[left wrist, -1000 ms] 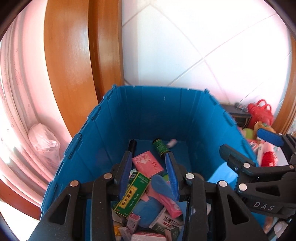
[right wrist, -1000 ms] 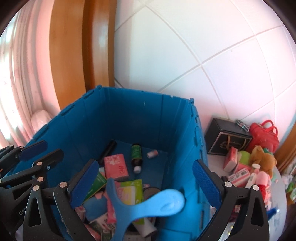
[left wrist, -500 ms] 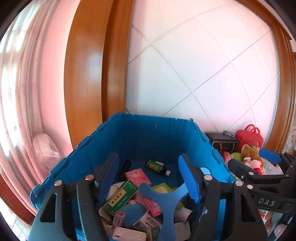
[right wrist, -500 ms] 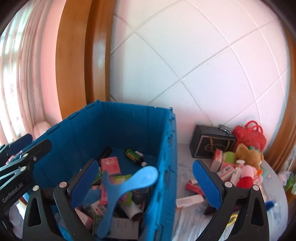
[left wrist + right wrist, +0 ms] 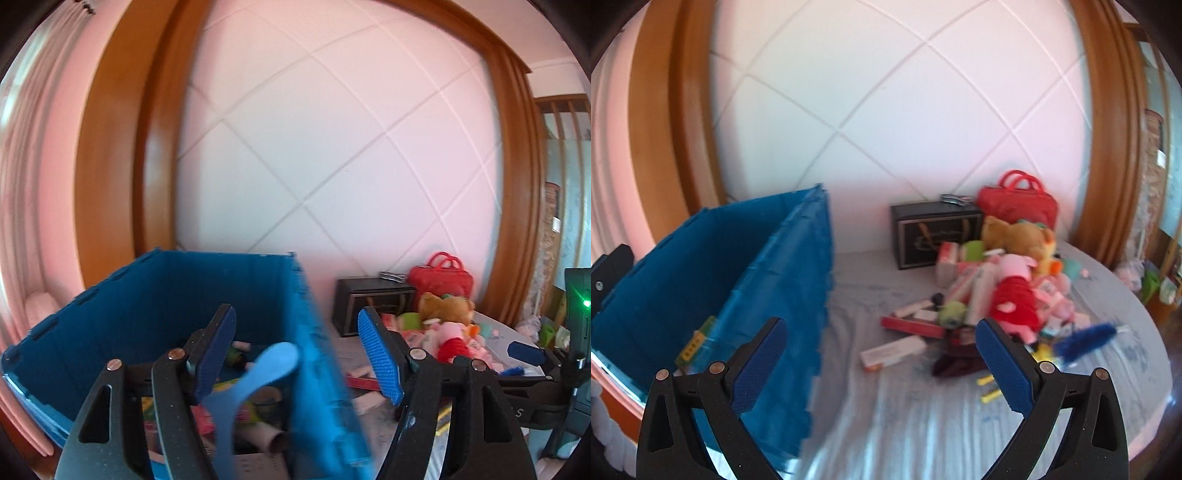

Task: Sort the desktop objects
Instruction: 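Return both grippers from the crate to the pile on the bed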

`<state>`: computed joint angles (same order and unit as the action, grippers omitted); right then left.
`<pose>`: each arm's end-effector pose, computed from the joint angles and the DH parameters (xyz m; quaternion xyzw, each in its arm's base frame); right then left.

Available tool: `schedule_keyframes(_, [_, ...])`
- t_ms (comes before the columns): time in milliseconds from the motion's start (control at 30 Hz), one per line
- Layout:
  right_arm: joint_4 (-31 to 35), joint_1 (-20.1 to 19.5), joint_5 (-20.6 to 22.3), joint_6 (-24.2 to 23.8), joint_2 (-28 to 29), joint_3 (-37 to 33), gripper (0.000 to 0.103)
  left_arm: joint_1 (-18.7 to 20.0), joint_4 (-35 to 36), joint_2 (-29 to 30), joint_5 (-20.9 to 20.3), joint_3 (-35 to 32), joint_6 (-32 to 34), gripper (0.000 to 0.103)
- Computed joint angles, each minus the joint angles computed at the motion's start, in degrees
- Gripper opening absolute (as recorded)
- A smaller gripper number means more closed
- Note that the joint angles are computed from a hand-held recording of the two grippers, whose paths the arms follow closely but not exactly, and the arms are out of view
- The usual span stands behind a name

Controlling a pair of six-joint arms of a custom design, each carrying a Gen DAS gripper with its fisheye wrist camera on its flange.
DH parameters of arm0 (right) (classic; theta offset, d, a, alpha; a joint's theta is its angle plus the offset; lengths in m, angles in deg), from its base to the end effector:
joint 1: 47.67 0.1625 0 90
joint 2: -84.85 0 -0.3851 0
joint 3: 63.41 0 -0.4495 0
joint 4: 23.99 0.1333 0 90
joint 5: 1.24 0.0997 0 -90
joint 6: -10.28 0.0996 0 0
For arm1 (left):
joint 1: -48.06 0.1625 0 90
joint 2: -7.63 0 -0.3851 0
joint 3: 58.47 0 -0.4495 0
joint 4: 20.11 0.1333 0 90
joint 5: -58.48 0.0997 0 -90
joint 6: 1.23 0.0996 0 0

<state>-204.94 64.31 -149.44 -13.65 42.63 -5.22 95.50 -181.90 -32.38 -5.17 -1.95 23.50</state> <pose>0.3422 -0.7180 0.3803 -0.0022 -0.7538 0.5252 0.3949 -0.4483 -0.7506 0.3135 0.3899 0.7767 -0.4775 0.1295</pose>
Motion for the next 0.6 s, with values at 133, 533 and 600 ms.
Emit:
schedule_keyframes(133, [-3.56,-2.83,-0.78,-0.91,-8.51,9.5,0.103,-1.84,4.0,3.17,-0.55,-1.14,-2.71,0.068])
schedule_keyframes(533, [15.24,-20.09,3.09,8.21,-33.82,29.73,0.103,-4.97,22.38,19.13,5.94,-11.44,-18.21,0.068])
schedule_keyframes(600, [20.98,-22.97,4.62,9.83,-35.69,30.66,0.103,-4.92,25.62,21.28,6.9,-12.77,-21.09,0.068])
